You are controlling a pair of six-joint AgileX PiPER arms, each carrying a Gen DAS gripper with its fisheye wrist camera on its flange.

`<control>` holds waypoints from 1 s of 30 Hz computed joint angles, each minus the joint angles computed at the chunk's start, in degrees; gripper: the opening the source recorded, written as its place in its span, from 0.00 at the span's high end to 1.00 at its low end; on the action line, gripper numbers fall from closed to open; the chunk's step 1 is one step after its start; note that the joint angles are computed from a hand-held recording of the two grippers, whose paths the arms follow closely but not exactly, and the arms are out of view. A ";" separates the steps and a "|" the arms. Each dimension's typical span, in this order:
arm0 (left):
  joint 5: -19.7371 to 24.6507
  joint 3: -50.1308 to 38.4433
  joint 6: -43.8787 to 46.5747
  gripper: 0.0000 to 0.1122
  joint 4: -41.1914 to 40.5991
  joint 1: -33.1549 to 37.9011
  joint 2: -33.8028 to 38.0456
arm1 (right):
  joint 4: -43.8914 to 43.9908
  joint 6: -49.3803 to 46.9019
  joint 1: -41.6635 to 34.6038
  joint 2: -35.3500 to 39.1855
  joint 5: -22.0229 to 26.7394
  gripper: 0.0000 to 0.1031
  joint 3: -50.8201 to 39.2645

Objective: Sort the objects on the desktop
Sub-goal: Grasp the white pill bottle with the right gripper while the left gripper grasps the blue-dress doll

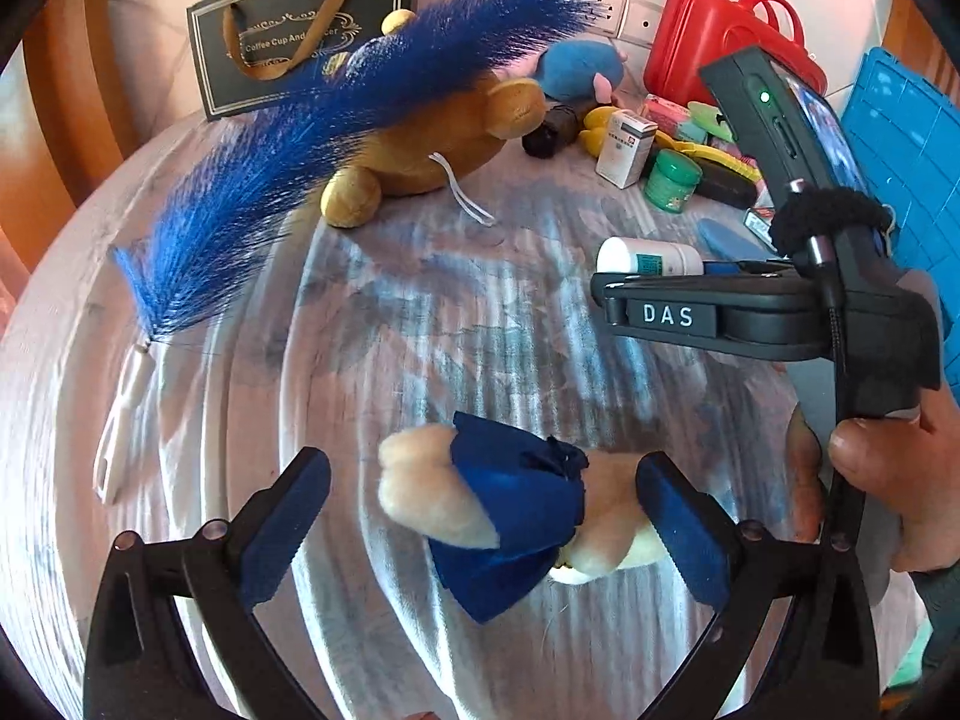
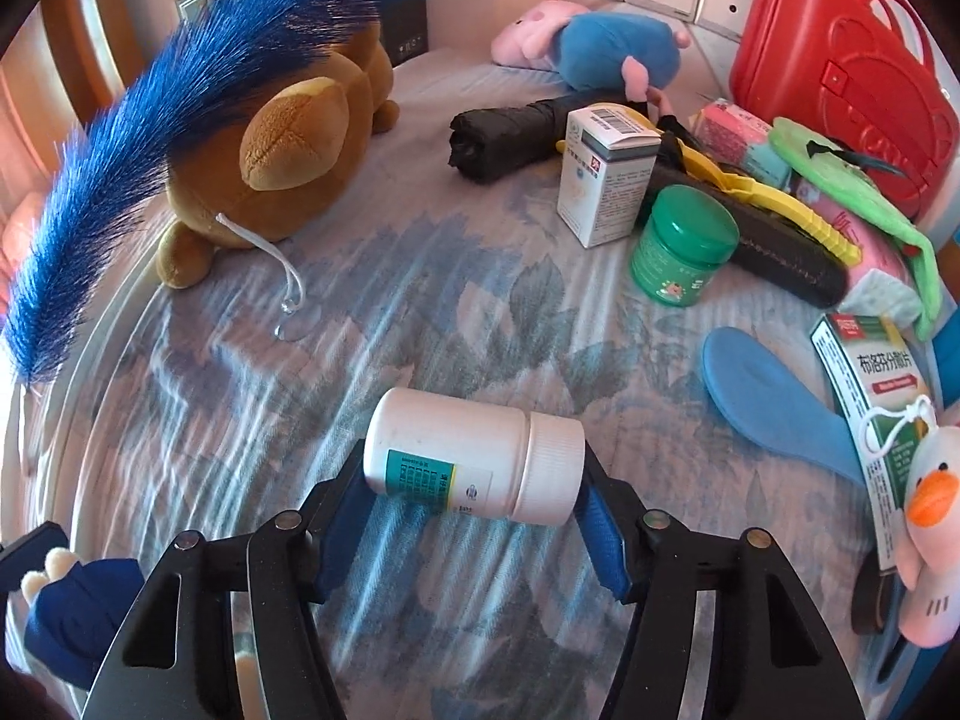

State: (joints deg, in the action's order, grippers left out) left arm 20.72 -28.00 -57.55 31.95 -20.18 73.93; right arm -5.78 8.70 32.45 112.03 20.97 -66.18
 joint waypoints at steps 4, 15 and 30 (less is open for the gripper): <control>-0.02 0.49 -3.45 0.20 2.02 -0.75 -0.72 | 2.97 -2.45 -0.62 -1.13 -2.42 0.40 2.33; 3.57 4.02 -0.44 0.08 -5.09 -2.80 -8.73 | 3.02 -0.75 -2.34 -2.72 -2.68 0.40 3.62; 10.95 1.28 -25.70 0.08 11.45 -8.98 -3.21 | 4.54 -2.85 -3.70 -3.72 -3.00 0.40 3.40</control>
